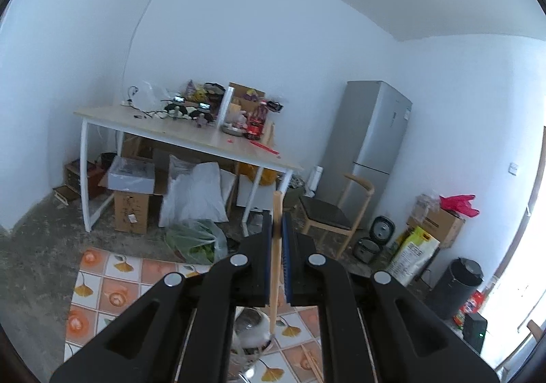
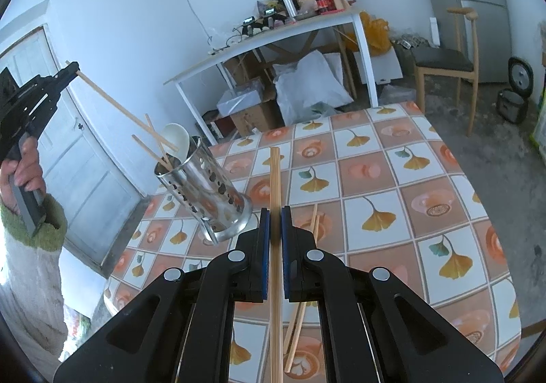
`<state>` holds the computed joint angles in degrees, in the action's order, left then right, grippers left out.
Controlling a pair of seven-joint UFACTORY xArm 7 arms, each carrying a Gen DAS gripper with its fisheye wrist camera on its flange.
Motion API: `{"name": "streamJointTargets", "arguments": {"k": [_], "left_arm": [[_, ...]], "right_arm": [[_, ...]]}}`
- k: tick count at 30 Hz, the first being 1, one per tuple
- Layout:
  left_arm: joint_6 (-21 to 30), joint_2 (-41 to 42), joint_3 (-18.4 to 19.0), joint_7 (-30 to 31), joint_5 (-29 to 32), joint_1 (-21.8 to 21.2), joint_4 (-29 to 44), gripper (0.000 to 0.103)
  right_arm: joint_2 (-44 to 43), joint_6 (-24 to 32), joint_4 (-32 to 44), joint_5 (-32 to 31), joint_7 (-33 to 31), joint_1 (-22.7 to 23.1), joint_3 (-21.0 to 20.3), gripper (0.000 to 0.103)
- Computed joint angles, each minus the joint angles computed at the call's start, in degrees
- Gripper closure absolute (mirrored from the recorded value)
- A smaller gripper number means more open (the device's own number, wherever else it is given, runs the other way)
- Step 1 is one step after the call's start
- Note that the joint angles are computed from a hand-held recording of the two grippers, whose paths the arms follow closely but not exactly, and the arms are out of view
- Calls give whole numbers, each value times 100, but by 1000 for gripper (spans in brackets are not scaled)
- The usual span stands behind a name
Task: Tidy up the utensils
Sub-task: 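Lift the held chopstick with the left gripper and carry it over the steel holder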
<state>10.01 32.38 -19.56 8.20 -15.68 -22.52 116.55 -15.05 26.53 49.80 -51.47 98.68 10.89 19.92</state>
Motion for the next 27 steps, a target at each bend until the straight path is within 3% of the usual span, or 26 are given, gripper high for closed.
{"name": "streamJointTargets", "arguments": {"k": [5,14,20,24,27], "left_arm": [[180,315,548,-539,363,-314,357,98],[756,855,686,-848,664,-462,914,98],[406,855,947,-1061,994,-637,714,98],[485,846,942,-1179,1068,-607,755,98],[541,835,1178,-1345,1296,-725,854,98]], "right_arm": [[50,-9,19,-4,-11,16,-11,99],[92,23,35,50,-44,88,-39,99],[153,55,68,64,-85,133,-65,99],[168,67,80,36,-71,153,-77,99],[183,56,84,51,-81,172,-99,99]]}}
